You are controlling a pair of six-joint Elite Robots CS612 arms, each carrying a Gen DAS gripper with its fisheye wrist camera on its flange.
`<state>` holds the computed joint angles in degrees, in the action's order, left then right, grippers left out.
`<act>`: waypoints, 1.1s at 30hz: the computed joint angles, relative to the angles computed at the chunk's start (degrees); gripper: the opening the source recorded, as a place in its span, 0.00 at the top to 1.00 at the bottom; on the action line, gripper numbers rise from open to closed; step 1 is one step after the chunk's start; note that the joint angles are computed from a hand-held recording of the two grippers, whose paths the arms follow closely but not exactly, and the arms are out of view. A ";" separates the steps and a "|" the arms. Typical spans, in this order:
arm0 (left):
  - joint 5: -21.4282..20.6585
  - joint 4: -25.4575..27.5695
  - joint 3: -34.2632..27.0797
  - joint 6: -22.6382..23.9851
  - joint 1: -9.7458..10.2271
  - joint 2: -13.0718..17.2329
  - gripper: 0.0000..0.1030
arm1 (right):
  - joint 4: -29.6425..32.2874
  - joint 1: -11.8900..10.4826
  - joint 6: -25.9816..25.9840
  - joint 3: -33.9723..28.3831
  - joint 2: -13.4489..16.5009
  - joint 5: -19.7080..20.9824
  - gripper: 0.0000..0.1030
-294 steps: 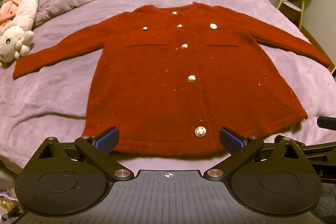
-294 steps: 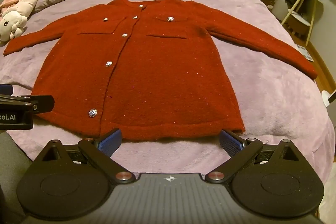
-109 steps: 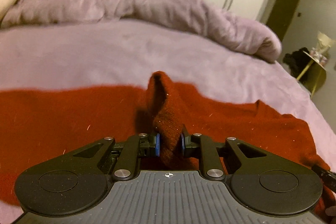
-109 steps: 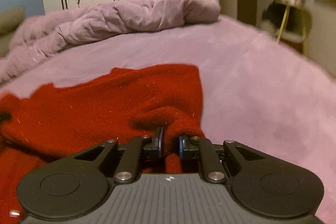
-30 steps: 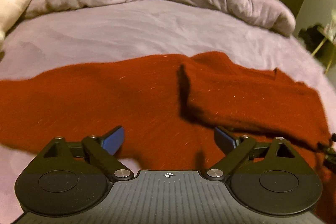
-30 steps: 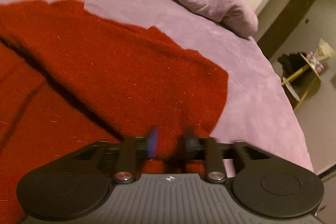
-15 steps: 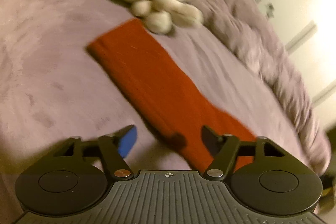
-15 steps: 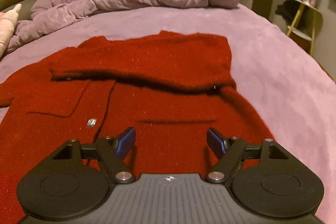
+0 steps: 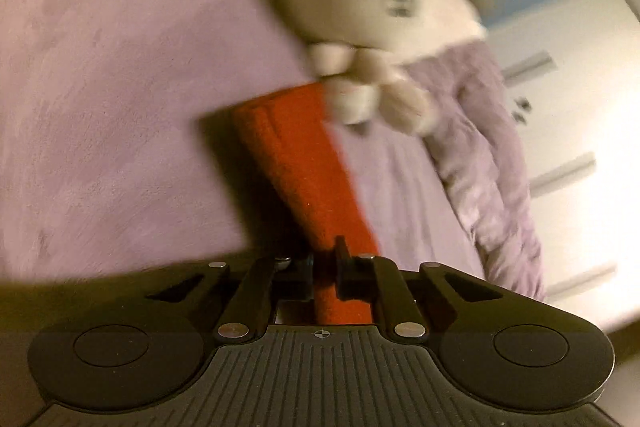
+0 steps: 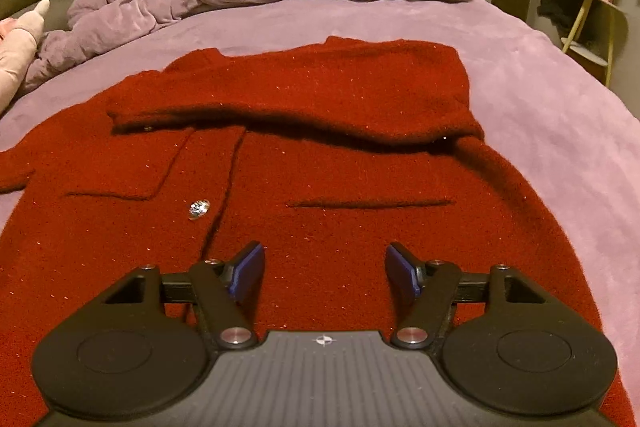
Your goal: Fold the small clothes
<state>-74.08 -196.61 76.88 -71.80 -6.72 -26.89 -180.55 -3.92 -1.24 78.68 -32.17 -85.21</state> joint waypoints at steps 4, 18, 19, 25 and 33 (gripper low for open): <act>0.41 -2.26 -2.11 13.17 -1.73 -1.13 0.90 | -2.98 0.00 -0.92 0.36 0.73 0.15 0.34; -16.69 9.56 -26.63 44.20 -12.87 7.46 0.88 | -4.37 -1.27 -0.21 1.23 0.41 4.80 0.34; -16.51 13.64 -27.90 45.49 -13.51 8.09 0.80 | -4.27 -1.39 -0.18 1.35 0.29 5.15 0.34; -17.37 15.34 -23.46 47.06 -14.31 7.05 0.35 | -4.38 -2.39 0.57 1.84 -0.72 7.24 0.34; -3.10 10.41 -11.06 37.27 -14.29 1.87 0.34 | -1.64 -1.79 4.74 -7.14 2.34 14.10 0.43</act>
